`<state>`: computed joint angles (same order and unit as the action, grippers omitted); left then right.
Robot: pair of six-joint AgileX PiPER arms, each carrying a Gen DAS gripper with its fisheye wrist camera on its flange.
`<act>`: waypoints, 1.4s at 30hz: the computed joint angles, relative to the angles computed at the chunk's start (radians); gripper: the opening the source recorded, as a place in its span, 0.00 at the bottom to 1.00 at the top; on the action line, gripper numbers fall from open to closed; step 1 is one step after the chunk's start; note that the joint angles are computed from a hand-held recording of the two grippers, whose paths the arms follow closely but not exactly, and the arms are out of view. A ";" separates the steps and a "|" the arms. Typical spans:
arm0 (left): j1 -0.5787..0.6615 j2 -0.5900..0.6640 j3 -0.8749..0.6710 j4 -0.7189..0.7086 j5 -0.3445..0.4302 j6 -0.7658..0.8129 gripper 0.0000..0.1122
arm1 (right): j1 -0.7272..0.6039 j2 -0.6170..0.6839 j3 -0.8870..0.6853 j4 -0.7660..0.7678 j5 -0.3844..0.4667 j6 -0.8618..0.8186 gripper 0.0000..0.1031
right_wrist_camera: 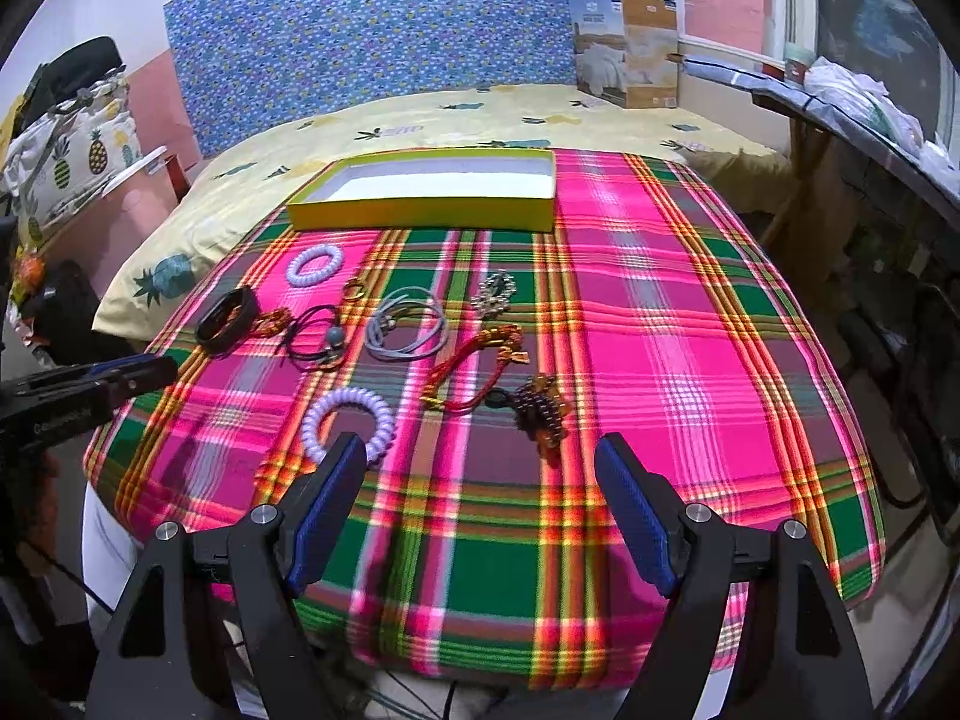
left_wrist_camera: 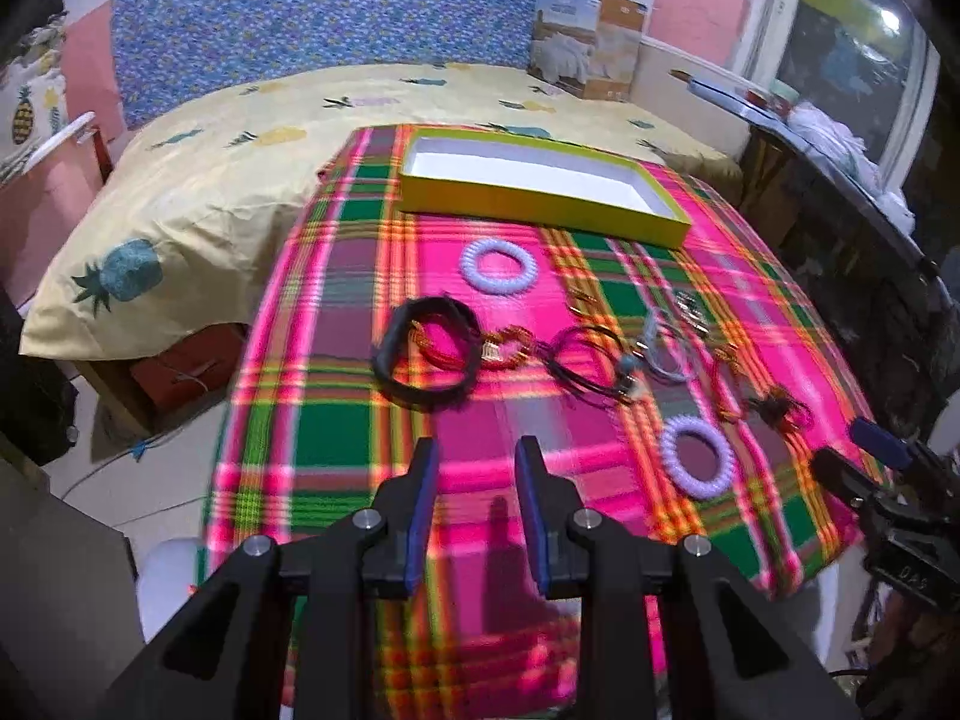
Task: Organize jewelry
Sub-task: 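Grasp the black watch band with the left tool while the right grasps the brown beaded keychain, then carry both items into the yellow box and open both tools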
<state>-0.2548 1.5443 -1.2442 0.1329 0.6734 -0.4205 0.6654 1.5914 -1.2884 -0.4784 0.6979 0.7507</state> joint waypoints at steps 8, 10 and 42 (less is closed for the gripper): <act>0.073 0.070 -0.048 -0.043 -0.022 0.058 0.24 | -0.079 0.037 -0.018 0.075 -0.035 -0.084 0.76; 0.090 0.097 -0.067 -0.058 -0.019 0.072 0.25 | -0.094 0.046 -0.019 0.083 -0.044 -0.092 0.75; 0.111 0.181 -0.142 -0.003 -0.049 0.100 0.11 | -0.194 0.100 -0.041 0.191 -0.087 -0.231 0.25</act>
<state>-0.1442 1.7253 -1.3862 0.1295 0.6248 -0.3204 0.4717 1.6911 -1.3291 -0.2878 0.6111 0.5196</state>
